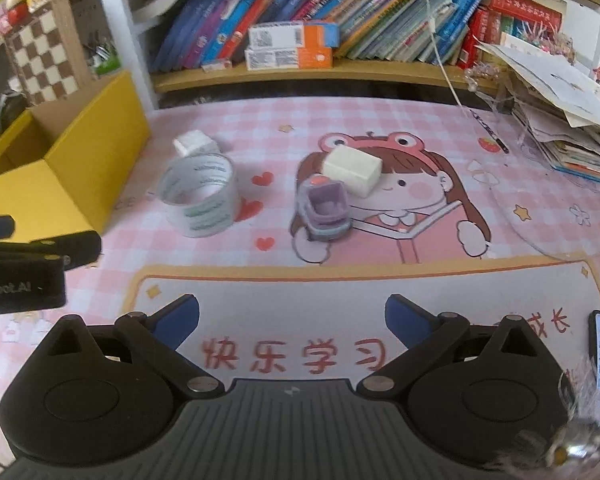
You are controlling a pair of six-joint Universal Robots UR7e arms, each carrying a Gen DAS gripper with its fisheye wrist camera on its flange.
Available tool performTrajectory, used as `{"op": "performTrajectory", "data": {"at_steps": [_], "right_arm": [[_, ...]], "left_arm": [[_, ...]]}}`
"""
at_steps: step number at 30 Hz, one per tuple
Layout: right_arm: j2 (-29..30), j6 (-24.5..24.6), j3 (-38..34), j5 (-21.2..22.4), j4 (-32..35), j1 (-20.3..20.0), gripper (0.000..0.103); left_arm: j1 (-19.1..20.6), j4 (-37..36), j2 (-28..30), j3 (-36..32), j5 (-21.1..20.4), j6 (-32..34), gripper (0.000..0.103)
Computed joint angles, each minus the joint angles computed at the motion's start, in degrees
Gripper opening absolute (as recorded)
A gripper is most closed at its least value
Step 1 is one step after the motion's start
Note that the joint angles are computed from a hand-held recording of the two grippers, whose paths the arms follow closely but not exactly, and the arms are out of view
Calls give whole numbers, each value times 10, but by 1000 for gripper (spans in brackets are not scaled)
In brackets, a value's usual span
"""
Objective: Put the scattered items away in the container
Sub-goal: 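Move the right tool toward the lavender toy car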
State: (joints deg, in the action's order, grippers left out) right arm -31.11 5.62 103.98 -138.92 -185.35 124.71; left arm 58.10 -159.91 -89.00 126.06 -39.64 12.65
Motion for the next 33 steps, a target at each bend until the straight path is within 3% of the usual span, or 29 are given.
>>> {"op": "performTrajectory", "data": {"at_steps": [4, 15, 33], "right_arm": [[0, -11, -2, 2, -3, -14, 101], [6, -66, -18, 36, -37, -39, 73], [34, -119, -76, 42, -44, -74, 67]], "left_arm": [[6, -13, 24, -12, -4, 11, 103], [17, -15, 53, -38, -38, 39, 103], [29, -64, 90, -50, -22, 86, 103]]}}
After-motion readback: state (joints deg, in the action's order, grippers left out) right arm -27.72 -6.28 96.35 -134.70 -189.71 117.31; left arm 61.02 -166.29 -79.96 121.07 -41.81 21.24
